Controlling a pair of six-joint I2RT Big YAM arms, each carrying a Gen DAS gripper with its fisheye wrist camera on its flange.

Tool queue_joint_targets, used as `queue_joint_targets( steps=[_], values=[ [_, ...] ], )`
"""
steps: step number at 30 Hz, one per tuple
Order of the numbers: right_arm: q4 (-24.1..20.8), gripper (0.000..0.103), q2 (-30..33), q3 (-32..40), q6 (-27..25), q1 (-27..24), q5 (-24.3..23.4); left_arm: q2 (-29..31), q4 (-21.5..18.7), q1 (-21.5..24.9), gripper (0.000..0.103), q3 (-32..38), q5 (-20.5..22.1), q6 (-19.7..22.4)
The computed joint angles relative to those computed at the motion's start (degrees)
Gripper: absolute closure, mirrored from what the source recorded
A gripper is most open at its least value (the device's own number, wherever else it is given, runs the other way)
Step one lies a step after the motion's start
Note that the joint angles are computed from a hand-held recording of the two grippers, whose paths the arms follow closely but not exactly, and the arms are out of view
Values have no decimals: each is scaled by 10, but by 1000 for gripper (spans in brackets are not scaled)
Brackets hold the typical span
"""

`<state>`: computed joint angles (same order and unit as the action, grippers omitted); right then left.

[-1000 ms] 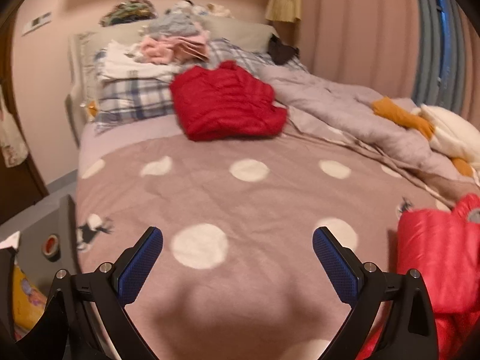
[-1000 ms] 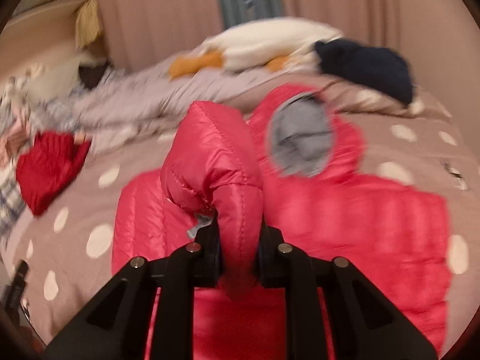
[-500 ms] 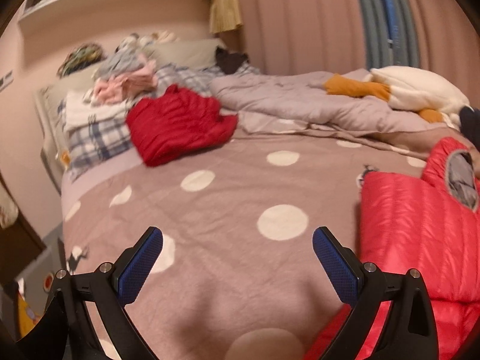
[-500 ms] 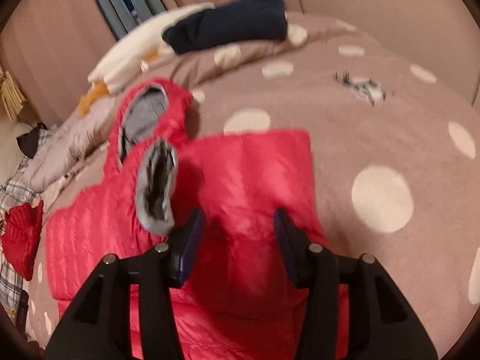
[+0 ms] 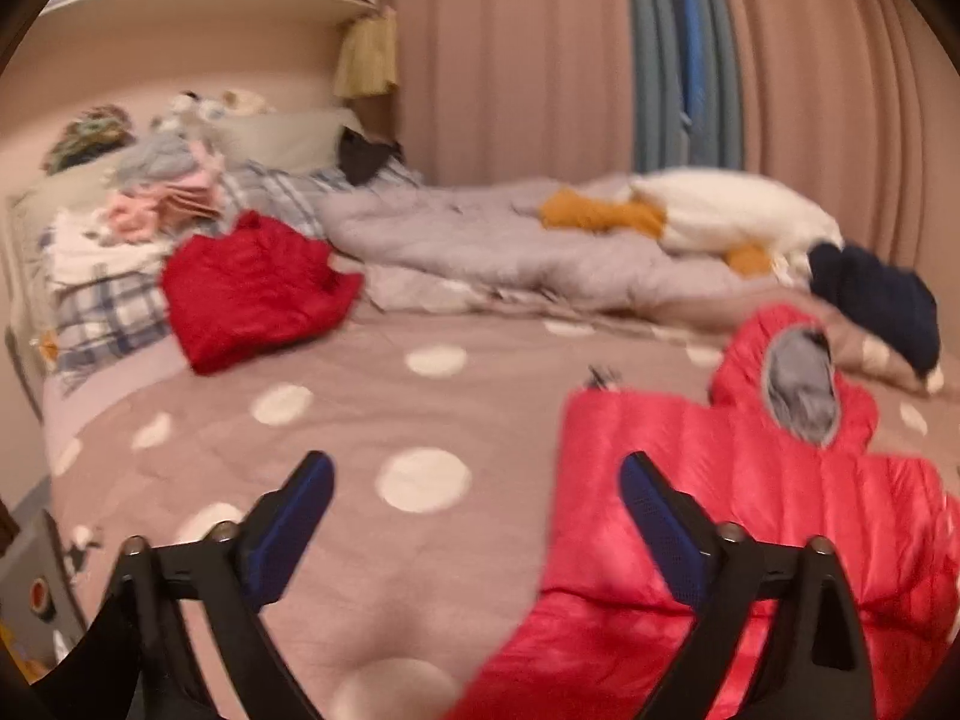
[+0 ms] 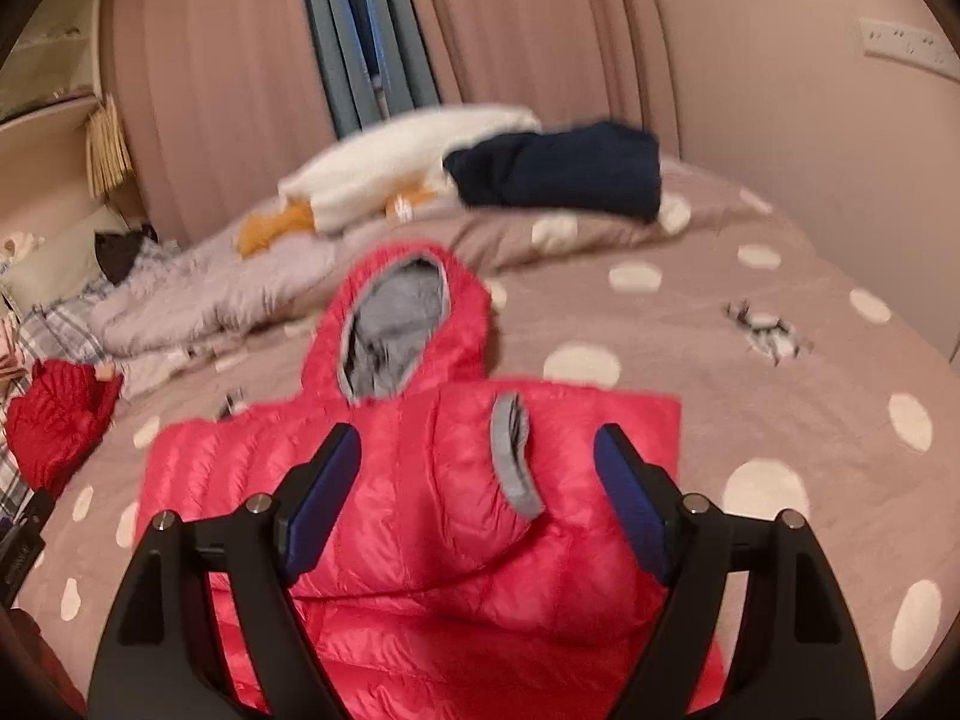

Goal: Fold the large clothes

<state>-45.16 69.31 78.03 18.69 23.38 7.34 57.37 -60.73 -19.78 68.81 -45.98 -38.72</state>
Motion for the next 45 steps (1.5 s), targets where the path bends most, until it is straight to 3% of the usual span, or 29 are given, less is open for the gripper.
queue_joint_targets(
  steps=[5,9,13,15,20,29,45],
  values=[
    [-46,25,51,13,-9,3,19,43,31,36,55,-11,167,23],
    [-48,22,74,0,-44,3,64,76,70,31,55,-46,166,40],
    [-22,18,77,-26,-61,4,82,87,62,13,50,-43,136,32],
    [-21,16,82,-26,-67,10,100,90,59,17,45,-43,144,25],
    [-27,13,87,-22,-71,13,113,101,22,33,15,-32,144,-19],
    [-27,5,90,-22,-63,17,130,79,54,60,11,-54,212,-30],
    [-27,1,90,-22,-52,14,128,71,58,74,1,-60,245,-44]
  ],
)
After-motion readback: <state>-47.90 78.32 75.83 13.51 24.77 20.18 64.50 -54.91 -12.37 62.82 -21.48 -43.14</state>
